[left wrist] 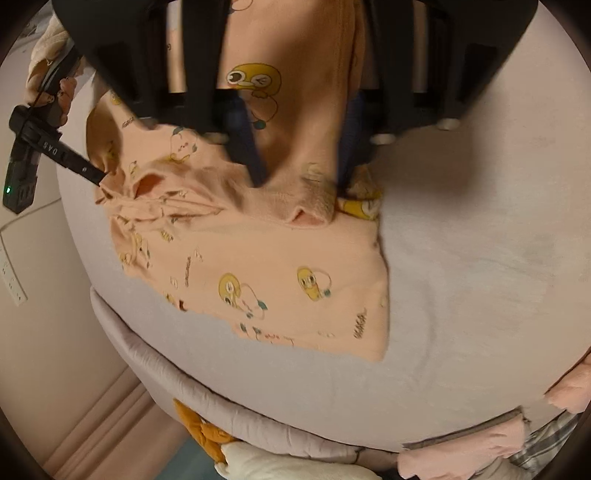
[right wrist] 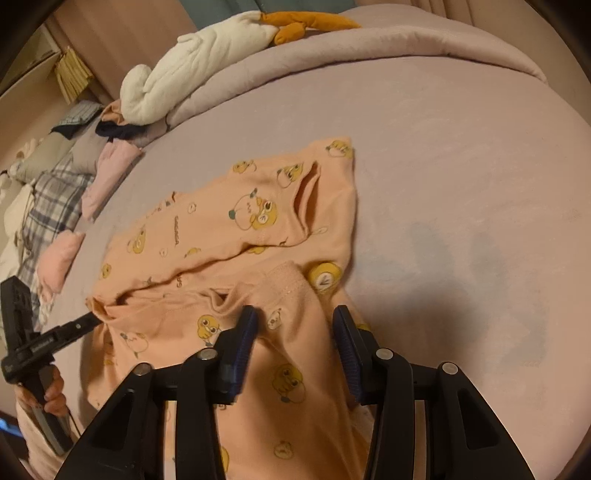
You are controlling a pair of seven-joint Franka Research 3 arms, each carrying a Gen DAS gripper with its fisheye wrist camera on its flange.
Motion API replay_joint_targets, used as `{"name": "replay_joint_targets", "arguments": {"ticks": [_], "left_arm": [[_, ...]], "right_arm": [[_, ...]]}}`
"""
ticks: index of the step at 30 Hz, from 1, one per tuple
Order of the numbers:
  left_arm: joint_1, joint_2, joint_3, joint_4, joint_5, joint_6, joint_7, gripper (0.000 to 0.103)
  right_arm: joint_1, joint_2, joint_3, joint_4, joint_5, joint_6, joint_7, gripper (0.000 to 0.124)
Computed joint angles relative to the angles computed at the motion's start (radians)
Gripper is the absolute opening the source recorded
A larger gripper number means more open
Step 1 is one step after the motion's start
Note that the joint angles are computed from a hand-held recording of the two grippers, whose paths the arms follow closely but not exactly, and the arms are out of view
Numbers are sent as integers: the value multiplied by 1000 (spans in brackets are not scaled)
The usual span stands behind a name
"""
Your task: Fold small clothes
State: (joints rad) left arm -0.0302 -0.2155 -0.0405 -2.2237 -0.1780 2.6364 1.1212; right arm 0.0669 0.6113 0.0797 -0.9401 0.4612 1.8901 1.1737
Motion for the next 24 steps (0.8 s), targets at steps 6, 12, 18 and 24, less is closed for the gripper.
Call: {"name": "replay_joint_targets", "arguments": {"ticks": [6, 12, 18, 24], "left_arm": [[23, -34, -27, -33, 129, 3, -77, 5], [6, -92, -9, -61, 136, 35, -93, 4], [9, -125, -11, -60, 164, 60, -135, 4], [34, -88, -12, 4, 217, 94, -167, 4]], "right_arm": [[4, -59, 0, -89, 5, 52, -54, 9], [-14, -132, 3, -175, 67, 96, -87, 8], [-19, -172, 6, -199, 123, 129, -126, 8], [1, -97, 11, -63, 114, 138, -108, 8]]}}
